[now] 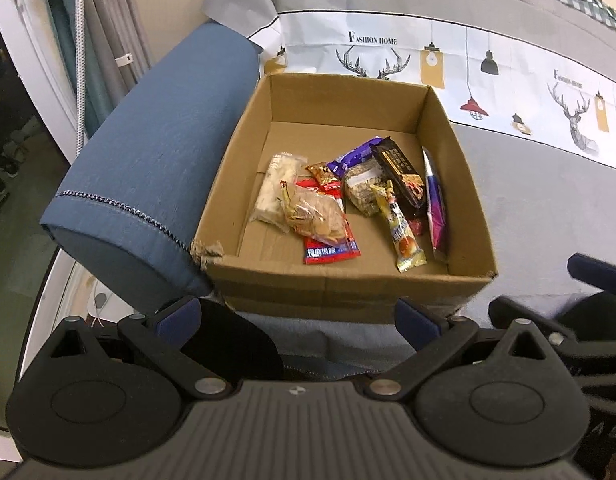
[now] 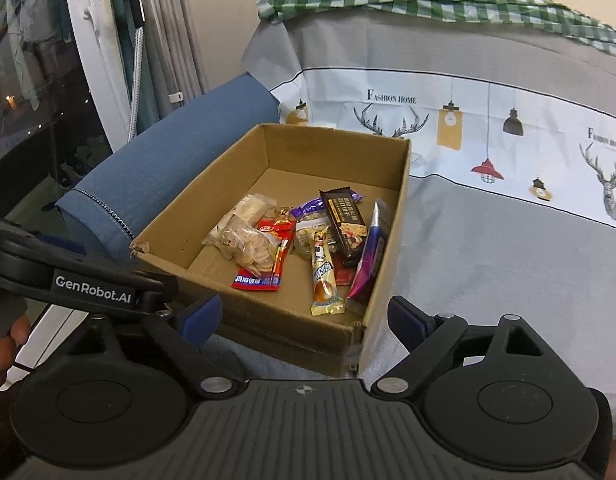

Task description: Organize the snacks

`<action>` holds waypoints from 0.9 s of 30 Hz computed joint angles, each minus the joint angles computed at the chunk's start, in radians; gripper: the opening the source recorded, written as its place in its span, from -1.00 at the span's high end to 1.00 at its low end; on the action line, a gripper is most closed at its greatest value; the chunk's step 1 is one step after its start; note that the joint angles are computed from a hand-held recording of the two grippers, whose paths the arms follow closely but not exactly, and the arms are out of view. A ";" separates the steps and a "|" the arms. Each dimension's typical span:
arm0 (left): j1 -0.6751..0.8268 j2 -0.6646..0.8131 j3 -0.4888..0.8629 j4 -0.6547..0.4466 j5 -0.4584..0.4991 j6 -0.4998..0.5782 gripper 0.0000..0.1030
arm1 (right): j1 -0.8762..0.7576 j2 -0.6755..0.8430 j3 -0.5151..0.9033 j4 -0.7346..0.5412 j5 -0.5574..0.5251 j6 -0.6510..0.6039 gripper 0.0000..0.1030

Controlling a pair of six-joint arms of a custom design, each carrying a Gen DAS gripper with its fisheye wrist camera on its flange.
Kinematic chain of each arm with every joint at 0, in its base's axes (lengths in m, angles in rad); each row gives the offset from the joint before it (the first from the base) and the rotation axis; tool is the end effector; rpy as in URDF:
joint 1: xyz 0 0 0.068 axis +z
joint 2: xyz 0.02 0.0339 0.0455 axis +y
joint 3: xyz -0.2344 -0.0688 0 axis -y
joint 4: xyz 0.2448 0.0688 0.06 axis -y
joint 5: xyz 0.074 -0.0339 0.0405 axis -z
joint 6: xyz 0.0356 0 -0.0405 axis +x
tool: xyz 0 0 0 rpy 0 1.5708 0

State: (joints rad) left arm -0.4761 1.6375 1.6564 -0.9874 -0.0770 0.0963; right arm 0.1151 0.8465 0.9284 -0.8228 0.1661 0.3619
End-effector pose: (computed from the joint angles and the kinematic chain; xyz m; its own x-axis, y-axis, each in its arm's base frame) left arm 0.3046 -0.1540 0.3218 -0.6888 0.4630 -0.5578 0.4867 0.8656 0.1176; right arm 0.1837 0.0153 0.2952 -0.6243 0.2793 -0.7296 0.2448 0.9568 0.1569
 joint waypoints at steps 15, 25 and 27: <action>-0.060 -0.154 -0.142 0.067 -0.078 0.010 -0.99 | 0.142 -0.146 -0.011 -0.097 0.178 0.067 -0.77; -0.056 -0.169 -0.154 0.069 -0.089 0.015 -0.99 | 0.193 -0.141 -0.003 -0.100 0.215 0.078 -0.87; -0.053 -0.166 -0.151 0.066 -0.087 0.013 -0.99 | 0.200 -0.142 0.000 -0.100 0.221 0.075 -0.91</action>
State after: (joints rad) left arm -0.5290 1.4714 1.5051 -0.9210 -0.1636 0.1091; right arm 0.3151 0.7047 0.9280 -0.9227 0.3869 0.4370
